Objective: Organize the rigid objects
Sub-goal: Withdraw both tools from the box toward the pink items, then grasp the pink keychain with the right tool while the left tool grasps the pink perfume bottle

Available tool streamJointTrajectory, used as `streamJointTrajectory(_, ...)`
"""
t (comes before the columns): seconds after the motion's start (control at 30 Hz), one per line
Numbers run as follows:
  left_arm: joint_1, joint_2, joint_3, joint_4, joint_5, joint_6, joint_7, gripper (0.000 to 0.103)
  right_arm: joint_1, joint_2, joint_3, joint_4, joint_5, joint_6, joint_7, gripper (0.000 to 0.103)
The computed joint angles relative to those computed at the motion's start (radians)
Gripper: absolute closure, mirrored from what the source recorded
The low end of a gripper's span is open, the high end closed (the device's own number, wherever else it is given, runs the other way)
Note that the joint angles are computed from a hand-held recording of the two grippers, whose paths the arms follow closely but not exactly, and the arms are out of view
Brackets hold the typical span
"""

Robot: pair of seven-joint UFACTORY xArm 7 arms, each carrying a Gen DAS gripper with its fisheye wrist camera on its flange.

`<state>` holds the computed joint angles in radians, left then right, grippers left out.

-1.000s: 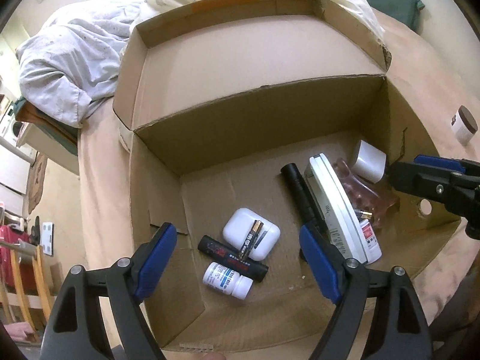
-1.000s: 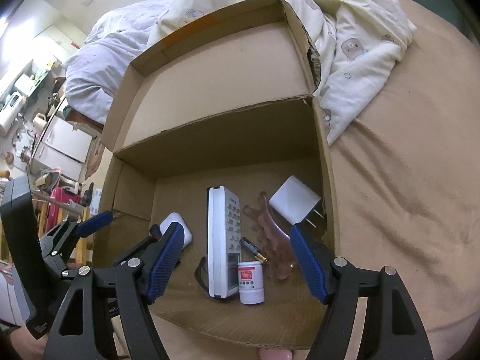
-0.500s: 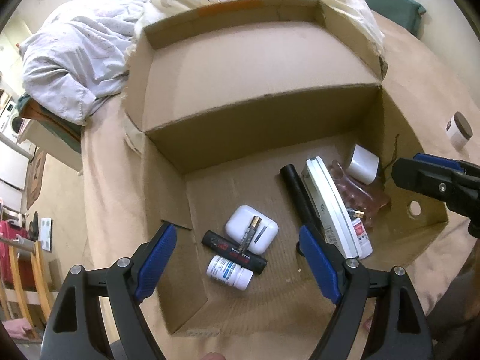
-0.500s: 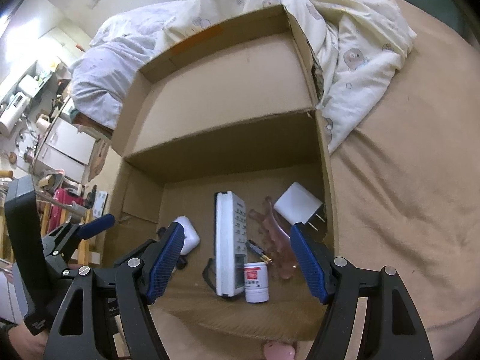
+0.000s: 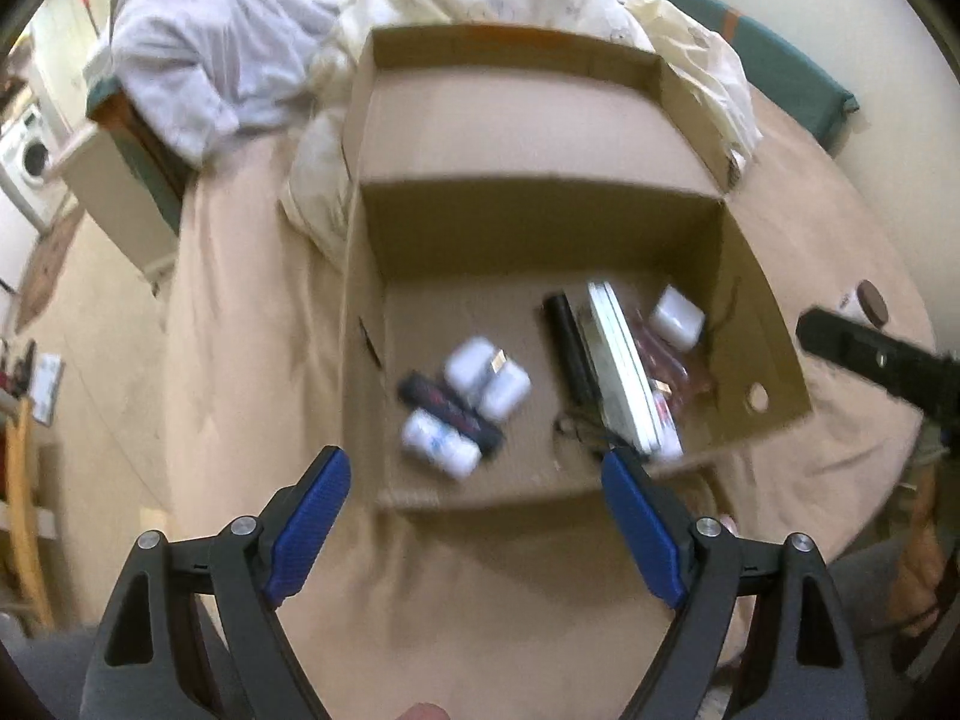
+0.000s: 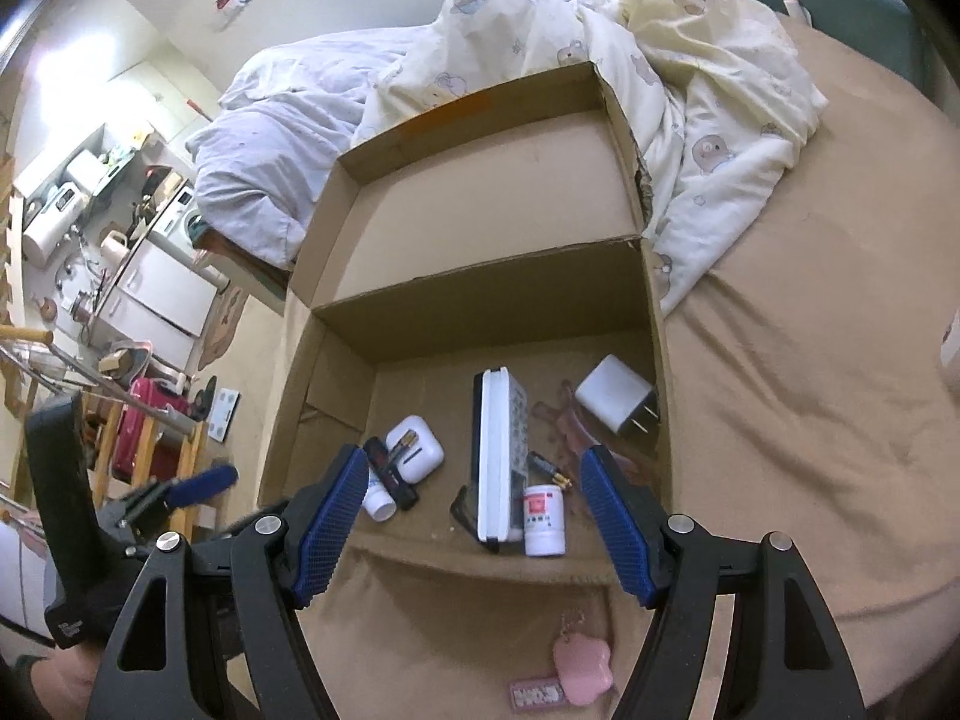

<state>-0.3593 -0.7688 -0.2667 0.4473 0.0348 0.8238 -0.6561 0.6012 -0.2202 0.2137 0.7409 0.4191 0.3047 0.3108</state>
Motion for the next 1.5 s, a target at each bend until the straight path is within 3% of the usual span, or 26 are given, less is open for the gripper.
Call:
streamJointTrajectory(0.23,-0.041,-0.077,0.015,-0.075,-0.052,-0.001,-0.026,0.019,0.001,-0.076,-0.001,-0.077,-0.009,0.028,0.035,0.026)
streamJointTrajectory(0.57,-0.024,-0.121,0.014,-0.108,-0.051,0.015,-0.056,0.019,-0.007,-0.124,-0.01,-0.153,-0.047,0.099,0.094,0.026)
streamJointTrajectory(0.73,-0.028,-0.107,0.025,-0.108,-0.07,0.028,-0.064,0.019,-0.046,-0.04,0.026,-0.107,-0.154,0.237,0.134,0.026)
streamJointTrajectory(0.83,-0.025,-0.101,0.02,-0.101,-0.067,0.036,-0.069,0.019,-0.015,0.03,0.015,-0.07,-0.093,0.287,0.047,0.026)
streamJointTrajectory(0.9,-0.027,-0.1,0.022,-0.1,-0.067,0.04,-0.065,0.019,-0.016,0.079,0.036,-0.035,-0.127,0.337,0.034,0.045)
streamJointTrajectory(0.93,-0.029,-0.101,0.024,-0.101,-0.069,0.041,-0.063,0.019,-0.017,0.104,0.047,-0.017,-0.151,0.364,0.034,0.049)
streamJointTrajectory(1.23,-0.039,-0.094,0.032,-0.097,-0.088,0.039,-0.045,0.019,-0.007,0.211,0.089,0.05,-0.325,0.445,0.093,0.051)
streamJointTrajectory(1.3,-0.039,-0.085,0.025,-0.093,-0.085,0.039,-0.045,0.019,-0.002,0.221,0.092,0.055,-0.377,0.449,0.123,0.065)
streamJointTrajectory(1.5,-0.057,-0.06,0.012,-0.09,-0.081,0.038,-0.035,0.019,-0.014,0.164,0.086,0.02,-0.512,0.438,0.243,0.065)
